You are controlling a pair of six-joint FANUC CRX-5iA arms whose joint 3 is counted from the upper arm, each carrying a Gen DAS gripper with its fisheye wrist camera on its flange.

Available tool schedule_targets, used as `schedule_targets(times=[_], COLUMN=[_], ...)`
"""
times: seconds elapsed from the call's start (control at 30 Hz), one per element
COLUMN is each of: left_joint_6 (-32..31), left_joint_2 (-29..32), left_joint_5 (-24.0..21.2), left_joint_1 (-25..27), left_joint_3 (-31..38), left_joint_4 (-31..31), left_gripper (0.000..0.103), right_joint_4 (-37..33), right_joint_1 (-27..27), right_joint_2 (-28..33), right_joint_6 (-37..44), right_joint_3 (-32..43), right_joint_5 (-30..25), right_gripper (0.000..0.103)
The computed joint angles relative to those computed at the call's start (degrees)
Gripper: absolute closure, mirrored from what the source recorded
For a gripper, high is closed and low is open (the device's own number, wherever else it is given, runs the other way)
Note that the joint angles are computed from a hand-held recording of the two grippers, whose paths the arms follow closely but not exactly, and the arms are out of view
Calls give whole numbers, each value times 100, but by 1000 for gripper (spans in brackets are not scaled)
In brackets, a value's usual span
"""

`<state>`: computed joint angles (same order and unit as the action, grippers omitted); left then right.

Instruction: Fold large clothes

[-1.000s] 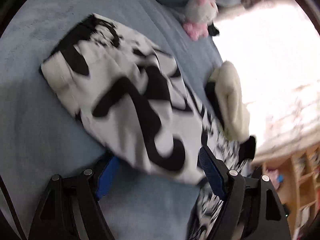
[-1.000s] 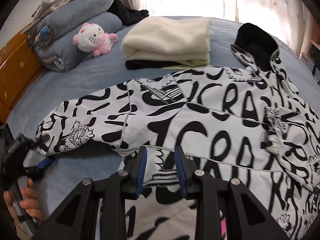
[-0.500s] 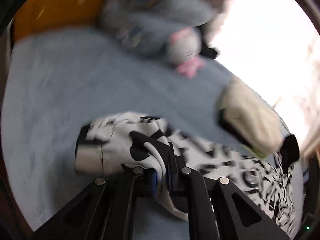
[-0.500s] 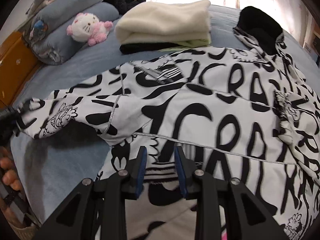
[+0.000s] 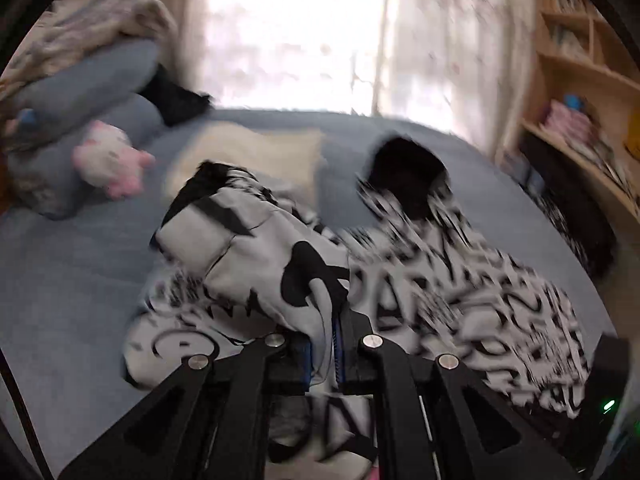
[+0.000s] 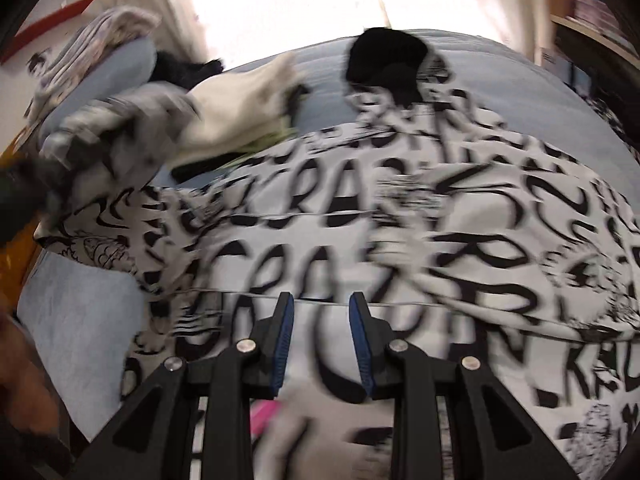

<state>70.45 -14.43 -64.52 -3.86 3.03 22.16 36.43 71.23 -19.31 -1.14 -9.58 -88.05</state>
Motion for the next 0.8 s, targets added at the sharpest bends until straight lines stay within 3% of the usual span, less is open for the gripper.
schedule_targets(times=[0.13, 0.2, 0.27, 0.37, 0.57, 0.7, 0.8], left_joint_6=[559, 681, 510, 165, -92, -178, -113], left_joint_2=[257, 344, 220, 91, -298, -609, -746], left_joint_5=[-433, -596, -717, -754, -640, -664, -773], left_joint_1=[-960, -1182, -1103, -988, -616, 60, 544], left_joint_3=[-50, -124, -401, -690, -795, -996, -1055], left_joint_4=[-888, -1009, -792, -271, 56, 579, 716], left_gripper=[91, 79, 47, 26, 25, 25, 25], right_joint_4=[-54, -103, -124, -135, -91, -163, -380], right_joint_1=[116, 171, 220, 234, 239, 122, -191], right_joint_2=[-443, -677, -871, -1068, -1299, -1397, -1446], right_joint_6=[-326, -480, -598, -676, -765, -655, -476], right_joint_3=[-329, -507, -662, -806, -960, -988, -980], right_joint_5=[-397, -509, -510, -444, -158, 156, 641], right_gripper=[74, 74, 74, 74, 74, 73, 63])
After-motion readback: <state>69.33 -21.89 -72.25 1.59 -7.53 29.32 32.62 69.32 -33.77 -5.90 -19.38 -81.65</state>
